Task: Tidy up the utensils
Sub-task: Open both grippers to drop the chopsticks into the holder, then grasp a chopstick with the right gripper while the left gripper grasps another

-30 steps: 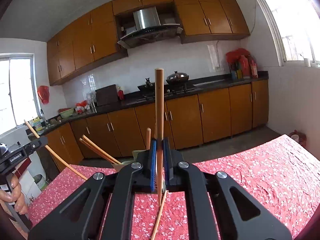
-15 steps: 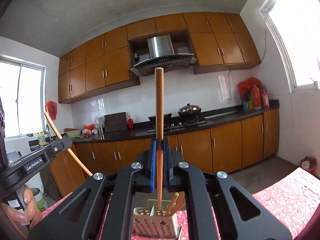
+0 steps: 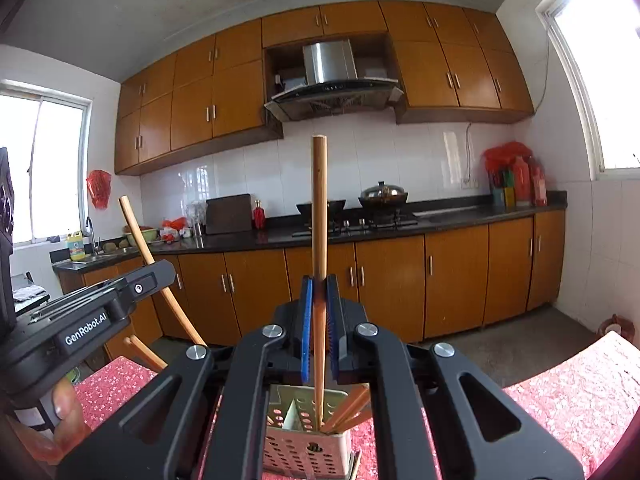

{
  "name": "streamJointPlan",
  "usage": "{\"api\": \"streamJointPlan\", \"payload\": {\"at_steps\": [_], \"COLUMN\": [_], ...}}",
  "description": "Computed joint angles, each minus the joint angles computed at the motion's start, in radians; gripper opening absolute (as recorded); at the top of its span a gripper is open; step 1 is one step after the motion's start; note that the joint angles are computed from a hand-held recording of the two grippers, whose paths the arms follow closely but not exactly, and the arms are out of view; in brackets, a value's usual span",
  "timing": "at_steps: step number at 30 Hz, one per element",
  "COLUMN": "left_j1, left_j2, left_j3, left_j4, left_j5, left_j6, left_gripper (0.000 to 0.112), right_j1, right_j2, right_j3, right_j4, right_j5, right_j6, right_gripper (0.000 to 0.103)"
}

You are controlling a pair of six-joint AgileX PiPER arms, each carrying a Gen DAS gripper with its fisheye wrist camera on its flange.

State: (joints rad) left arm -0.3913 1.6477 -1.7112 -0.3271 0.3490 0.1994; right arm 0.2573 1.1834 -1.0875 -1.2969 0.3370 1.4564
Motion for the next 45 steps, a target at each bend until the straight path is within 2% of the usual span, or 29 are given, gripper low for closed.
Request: {"api": "streamJointPlan", "payload": {"at_steps": [4, 5, 6, 8, 12, 17, 20, 23, 25, 27, 29, 32, 35, 43, 45], "left_j1": [0.002, 0.011, 0.013, 0.029, 0.072, 0.144, 0.199, 0.247, 0.277, 0.304, 0.322, 0.328, 0.322, 0.294, 0.277], "left_j2": [0.008, -0.002, -0.013, -0.047, -0.142, -0.289, -0.364, -0.403, -0.405, -0.404, -0.396, -0.387, -0.389, -0.38, -0.372], "left_j3": [0.008, 0.02, 0.034, 0.07, 0.163, 0.349, 0.495, 0.633, 0.707, 0.76, 0.794, 0.84, 0.858, 0.858, 0.849], "left_j4": [0.014, -0.013, -0.013, -0.039, -0.063, -0.027, -0.026, -0.023, -0.028, -0.058, -0.086, -0.093, -0.102, -0.137, -0.129], "left_j5": [-0.004, -0.006, -0.013, -0.025, -0.036, -0.014, 0.002, 0.014, 0.032, 0.045, 0.053, 0.045, 0.046, 0.073, 0.081], "left_j6": [-0.019, 0.005, 0.004, 0.026, 0.042, 0.048, 0.085, 0.122, 0.141, 0.177, 0.212, 0.24, 0.249, 0.275, 0.26], "left_gripper": [0.011, 0.012, 0.015, 0.016, 0.016, 0.021, 0.022, 0.022, 0.022, 0.022, 0.022, 0.022, 0.022, 0.027, 0.027], "right_j1": [-0.038, -0.041, -0.045, -0.032, -0.017, 0.054, 0.098, 0.134, 0.154, 0.164, 0.137, 0.13, 0.153, 0.165, 0.151], "right_j2": [-0.023, -0.041, -0.053, -0.106, -0.197, -0.317, -0.349, -0.354, -0.333, -0.303, -0.239, -0.137, -0.068, 0.08, 0.1], "right_j3": [-0.002, 0.006, 0.015, 0.042, 0.082, 0.175, 0.241, 0.312, 0.351, 0.39, 0.393, 0.387, 0.373, 0.27, 0.262], "right_j4": [0.203, 0.225, 0.228, 0.219, 0.303, 0.405, 0.47, 0.528, 0.588, 0.664, 0.806, 0.918, 0.914, 0.857, 0.858], "right_j5": [-0.014, -0.006, -0.006, 0.028, 0.096, 0.253, 0.339, 0.379, 0.387, 0.362, 0.322, 0.284, 0.266, 0.29, 0.288], "right_j6": [-0.167, -0.187, -0.189, -0.185, -0.281, -0.366, -0.385, -0.377, -0.377, -0.396, -0.494, -0.568, -0.543, -0.532, -0.552], "right_gripper": [0.011, 0.016, 0.027, 0.036, 0.036, 0.036, 0.036, 0.036, 0.036, 0.036, 0.036, 0.029, 0.027, 0.025, 0.015]}}
